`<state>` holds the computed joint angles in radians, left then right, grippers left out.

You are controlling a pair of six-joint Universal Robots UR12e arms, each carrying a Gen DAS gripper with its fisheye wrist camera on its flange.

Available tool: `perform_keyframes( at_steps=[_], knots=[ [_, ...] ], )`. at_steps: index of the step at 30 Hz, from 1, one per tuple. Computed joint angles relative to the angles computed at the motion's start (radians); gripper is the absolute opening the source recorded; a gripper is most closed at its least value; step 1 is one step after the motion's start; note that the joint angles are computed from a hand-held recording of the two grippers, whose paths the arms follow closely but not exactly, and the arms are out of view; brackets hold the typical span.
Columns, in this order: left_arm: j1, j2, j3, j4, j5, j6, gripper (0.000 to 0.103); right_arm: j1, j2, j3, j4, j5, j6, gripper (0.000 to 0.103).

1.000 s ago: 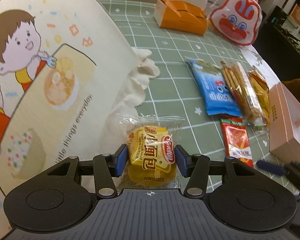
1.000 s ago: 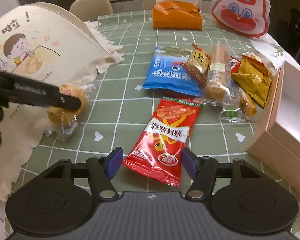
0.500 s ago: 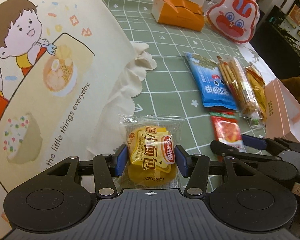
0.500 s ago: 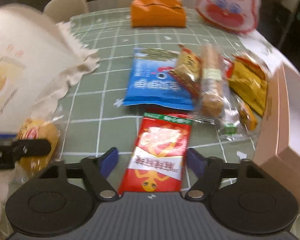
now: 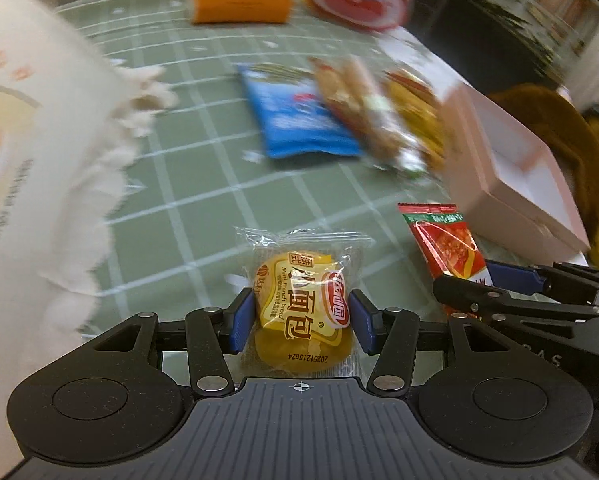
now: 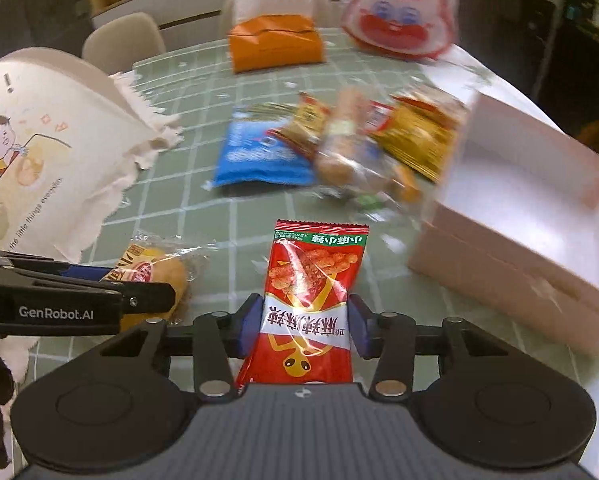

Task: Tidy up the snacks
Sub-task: 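Carry both packets over the pink box and open both grippers to drop them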

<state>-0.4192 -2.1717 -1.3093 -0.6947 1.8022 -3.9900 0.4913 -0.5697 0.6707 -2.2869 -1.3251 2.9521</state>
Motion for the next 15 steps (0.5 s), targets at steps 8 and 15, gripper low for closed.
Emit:
perform_keyframes(
  at_steps=[8,15],
  knots=[
    [-0.025,-0.048,0.081,0.002,-0.103,0.128,0.056,-0.040,-0.119,0.211,-0.115,-0.040,0.085,0.045],
    [-0.027,-0.086,0.200,0.117,-0.103,0.273,0.056,-0.079,-0.195,0.304,-0.261,-0.087,0.175,0.044]
  ],
)
